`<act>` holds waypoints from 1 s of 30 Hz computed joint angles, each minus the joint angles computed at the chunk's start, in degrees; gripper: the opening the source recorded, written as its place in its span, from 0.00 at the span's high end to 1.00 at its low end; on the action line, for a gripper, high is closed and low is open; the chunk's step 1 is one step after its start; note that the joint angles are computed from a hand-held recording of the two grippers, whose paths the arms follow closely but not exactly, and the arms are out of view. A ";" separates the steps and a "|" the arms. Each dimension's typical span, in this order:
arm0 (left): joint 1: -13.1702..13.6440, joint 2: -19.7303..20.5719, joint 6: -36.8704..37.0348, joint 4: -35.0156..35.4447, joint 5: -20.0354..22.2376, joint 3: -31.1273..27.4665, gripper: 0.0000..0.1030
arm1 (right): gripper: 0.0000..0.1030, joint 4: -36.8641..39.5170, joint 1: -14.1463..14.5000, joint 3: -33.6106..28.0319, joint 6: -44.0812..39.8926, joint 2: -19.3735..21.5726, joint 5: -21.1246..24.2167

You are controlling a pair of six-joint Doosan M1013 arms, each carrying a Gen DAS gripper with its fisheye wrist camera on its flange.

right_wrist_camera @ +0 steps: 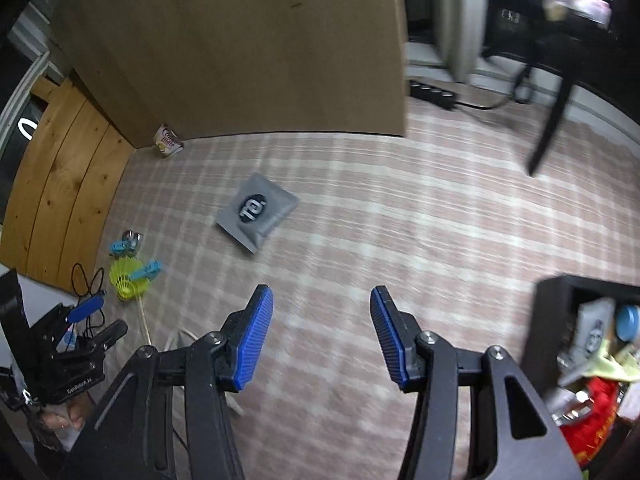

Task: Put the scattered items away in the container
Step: 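Grasp the yellow shuttlecock with the left tool while the right tool grasps the grey sachet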

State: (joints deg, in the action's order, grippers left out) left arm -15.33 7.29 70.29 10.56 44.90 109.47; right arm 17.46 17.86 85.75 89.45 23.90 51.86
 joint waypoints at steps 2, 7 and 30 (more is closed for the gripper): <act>1.25 0.19 1.49 -0.04 0.02 0.31 0.35 | 0.51 0.55 0.78 -1.79 -0.04 1.75 0.68; 3.57 1.47 3.94 -1.40 -0.22 0.36 0.34 | 0.51 0.38 2.03 -6.94 1.50 6.36 4.67; 4.61 5.82 11.18 -4.44 0.50 -1.33 0.54 | 0.55 -0.84 4.93 -14.88 7.80 13.95 8.69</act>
State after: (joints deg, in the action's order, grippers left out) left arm -10.72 13.11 81.47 6.12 45.40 108.14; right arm 16.62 22.79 70.86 97.26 37.85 60.54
